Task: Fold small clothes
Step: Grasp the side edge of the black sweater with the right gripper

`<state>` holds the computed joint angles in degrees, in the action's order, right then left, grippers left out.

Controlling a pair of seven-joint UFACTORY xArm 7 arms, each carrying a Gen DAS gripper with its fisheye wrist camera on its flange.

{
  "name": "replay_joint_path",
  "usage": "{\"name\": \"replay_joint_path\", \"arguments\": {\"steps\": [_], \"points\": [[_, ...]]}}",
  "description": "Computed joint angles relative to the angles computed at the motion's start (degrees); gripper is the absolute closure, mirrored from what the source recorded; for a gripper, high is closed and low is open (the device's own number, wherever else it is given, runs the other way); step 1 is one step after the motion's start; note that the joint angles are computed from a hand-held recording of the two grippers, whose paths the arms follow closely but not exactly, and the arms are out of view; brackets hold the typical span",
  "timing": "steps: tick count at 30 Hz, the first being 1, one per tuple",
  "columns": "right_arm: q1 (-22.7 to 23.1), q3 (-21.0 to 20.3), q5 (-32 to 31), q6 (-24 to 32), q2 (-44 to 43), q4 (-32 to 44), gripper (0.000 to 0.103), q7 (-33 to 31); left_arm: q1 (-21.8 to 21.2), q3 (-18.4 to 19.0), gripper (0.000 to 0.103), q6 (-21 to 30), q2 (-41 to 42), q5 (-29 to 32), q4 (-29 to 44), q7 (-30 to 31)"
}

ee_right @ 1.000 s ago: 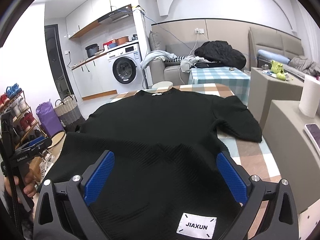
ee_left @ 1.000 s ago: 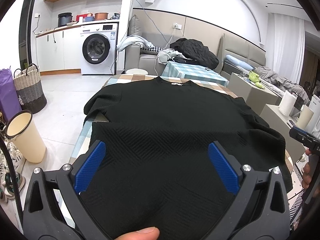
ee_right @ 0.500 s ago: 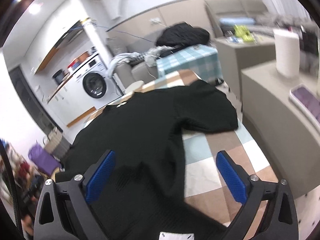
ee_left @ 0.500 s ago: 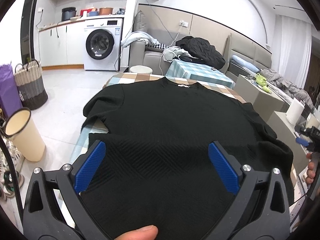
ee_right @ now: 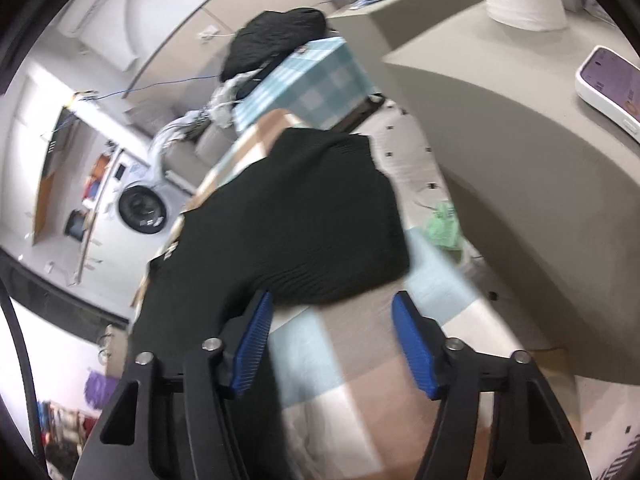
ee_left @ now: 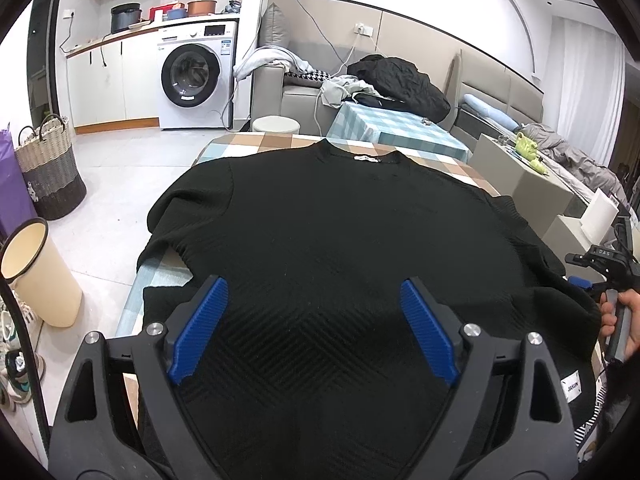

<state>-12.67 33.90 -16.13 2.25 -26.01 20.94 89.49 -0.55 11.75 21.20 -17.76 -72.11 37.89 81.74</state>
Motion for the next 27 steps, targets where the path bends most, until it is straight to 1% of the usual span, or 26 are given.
{"name": "replay_joint_path", "arguments": {"steps": [2, 3, 5, 7, 8, 9, 11, 12, 13, 15, 17, 19, 22, 24, 25, 27], "points": [[-0.5, -0.4, -0.2, 0.2, 0.4, -0.2, 0.042, -0.2, -0.2, -0.2, 0.016, -0.4, 0.8, -0.5, 0.5, 0.3], [-1.7, 0.1, -0.8, -0.6, 0.6, -0.3, 0.043, -0.2, -0.2, -0.3, 0.016, -0.4, 1.3, -0.5, 0.8, 0.2], [-3.2, 0.9, -1.4, -0.5, 0.6, -0.1, 0.044, -0.5, -0.2, -0.6, 0.016, -0.4, 2.5, -0.9, 1.5, 0.5], [-5.6, 2.7, -2.3, -0.6, 1.2, 0.6, 0.045, -0.4, 0.0, -1.3, 0.016, -0.6, 3.3, -0.8, 1.8, 0.3], [-6.8, 3.6, -2.9, -0.5, 1.5, 1.0, 0.049, -0.3, 0.1, -1.5, 0.016, -0.5, 3.7, -0.9, 2.1, 0.2], [-7.9, 4.4, -3.7, 1.3, 1.9, 2.1, 0.052, -0.6, 0.2, -1.6, 0.016, -0.2, 4.3, -0.9, 2.5, 0.1], [-9.1, 6.1, -5.6, 5.6, 3.4, 5.0, 0.068, 0.6, 0.4, -2.1, 0.016, -0.1, 5.1, -1.7, 3.1, 0.7], [-9.0, 6.1, -6.5, 7.2, 4.0, 5.8, 0.072, 0.9, 0.5, -2.2, 0.016, 0.1, 5.4, -1.8, 3.3, 0.9], [-8.8, 6.2, -7.3, 9.9, 4.5, 6.9, 0.083, 1.2, 0.7, -2.3, 0.016, 0.4, 5.6, -2.2, 3.5, 1.3], [-7.9, 5.3, -8.9, 13.2, 5.1, 8.4, 0.089, 1.3, 1.2, -2.5, 0.016, 1.1, 6.2, -2.9, 3.9, 2.2], [-7.3, 5.0, -10.8, 17.3, 3.8, 9.6, 0.09, 2.4, 1.7, -2.7, 0.016, 1.2, 6.5, -3.8, 4.2, 3.4], [-5.3, 3.1, -11.8, 19.1, 3.0, 10.3, 0.09, 2.1, 2.4, -2.7, 0.016, 1.9, 6.4, -4.3, 4.1, 4.2], [-3.9, 1.9, -15.4, 22.3, 2.7, 13.7, 0.09, 2.4, 3.5, -2.3, 0.016, 3.7, 6.8, -4.8, 4.4, 4.9], [-4.0, 2.1, -19.3, 24.5, 5.0, 18.3, 0.09, 2.2, 4.3, -2.2, 0.016, 4.9, 7.1, -5.0, 4.6, 5.3], [-4.5, 2.6, -22.2, 24.5, 6.4, 20.7, 0.09, 2.4, 4.7, -2.1, 0.016, 5.3, 7.2, -5.0, 4.7, 5.3], [-4.3, 3.7, -27.3, 25.5, 11.7, 27.6, 0.09, 0.4, 5.6, -1.9, 0.016, 6.6, 7.3, -5.3, 4.9, 5.7]]}}
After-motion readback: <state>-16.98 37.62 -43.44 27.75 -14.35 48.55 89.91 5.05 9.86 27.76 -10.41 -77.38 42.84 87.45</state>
